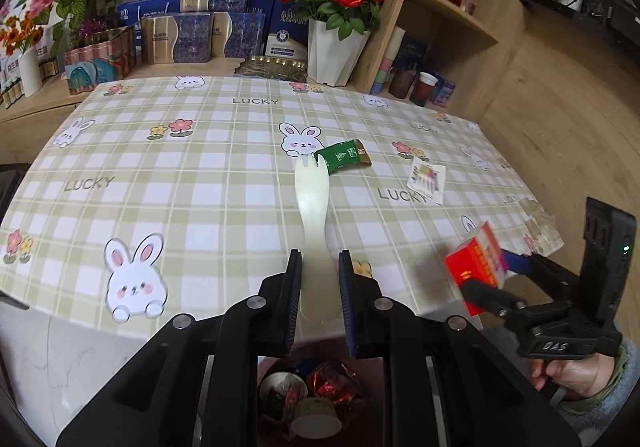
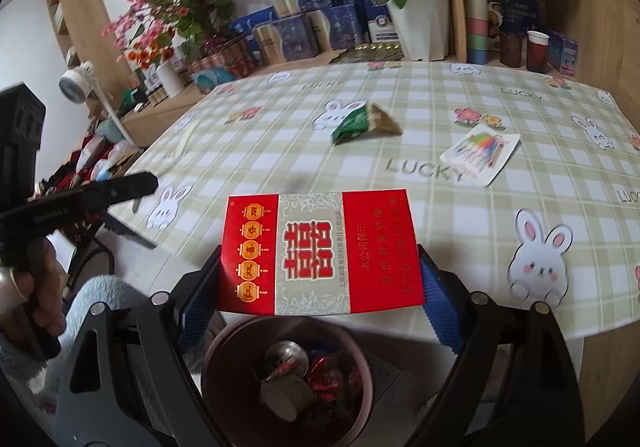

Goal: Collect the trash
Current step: 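Drop the red box into the bin with the right gripper while the left gripper drops the spoon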

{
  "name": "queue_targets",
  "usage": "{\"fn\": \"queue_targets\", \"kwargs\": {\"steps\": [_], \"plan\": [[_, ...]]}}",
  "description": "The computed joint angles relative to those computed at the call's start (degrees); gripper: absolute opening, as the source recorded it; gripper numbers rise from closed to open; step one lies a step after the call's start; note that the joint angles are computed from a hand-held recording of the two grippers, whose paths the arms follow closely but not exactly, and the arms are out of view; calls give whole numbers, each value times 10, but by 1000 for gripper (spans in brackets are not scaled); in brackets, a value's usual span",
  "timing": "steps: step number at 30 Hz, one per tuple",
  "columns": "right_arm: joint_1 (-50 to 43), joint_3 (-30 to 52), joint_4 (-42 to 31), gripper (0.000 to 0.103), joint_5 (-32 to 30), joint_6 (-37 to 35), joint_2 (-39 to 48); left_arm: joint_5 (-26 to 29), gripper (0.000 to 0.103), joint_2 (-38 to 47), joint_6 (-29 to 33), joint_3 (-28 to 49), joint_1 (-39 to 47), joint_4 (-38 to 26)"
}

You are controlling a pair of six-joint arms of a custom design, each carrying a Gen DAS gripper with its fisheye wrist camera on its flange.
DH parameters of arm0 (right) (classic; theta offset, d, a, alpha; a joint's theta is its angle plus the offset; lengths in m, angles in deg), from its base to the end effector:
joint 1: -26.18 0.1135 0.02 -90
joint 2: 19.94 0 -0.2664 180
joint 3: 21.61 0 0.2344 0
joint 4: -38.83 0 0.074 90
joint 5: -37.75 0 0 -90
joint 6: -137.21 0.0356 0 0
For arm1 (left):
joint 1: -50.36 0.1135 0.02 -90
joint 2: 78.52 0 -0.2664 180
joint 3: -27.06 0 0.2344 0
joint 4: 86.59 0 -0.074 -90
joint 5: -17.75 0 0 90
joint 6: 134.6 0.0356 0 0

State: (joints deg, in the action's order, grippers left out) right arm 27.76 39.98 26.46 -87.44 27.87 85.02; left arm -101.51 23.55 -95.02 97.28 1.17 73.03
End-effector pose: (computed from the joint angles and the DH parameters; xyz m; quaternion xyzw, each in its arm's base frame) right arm 0.3165 0.0293 0.1247 -0.2529 0.8796 0.2421 0.3220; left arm 0.2348 -0.2453 0.1673 -0.0916 0.9146 -0.0850 0.3847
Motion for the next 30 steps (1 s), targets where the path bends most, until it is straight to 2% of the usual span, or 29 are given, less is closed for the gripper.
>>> {"fn": "queue_targets", "kwargs": {"steps": [5, 13, 24, 27, 30], "plan": [[20, -70, 13, 87, 7, -15, -34, -34, 18, -42, -53, -48, -54, -2], [62, -149, 40, 87, 29, -29, -48, -78, 18, -64, -111, -72, -115, -21], [90, -173, 42, 88, 48, -28, -38, -97, 18, -65, -157, -87, -148, -29], [88, -172, 37, 95, 43, -28, -36, -96, 18, -62, -161, -89, -151, -27], [87, -175, 41, 95, 45, -26, -37, -95, 18, -57, -162, -87, -151, -27]]}}
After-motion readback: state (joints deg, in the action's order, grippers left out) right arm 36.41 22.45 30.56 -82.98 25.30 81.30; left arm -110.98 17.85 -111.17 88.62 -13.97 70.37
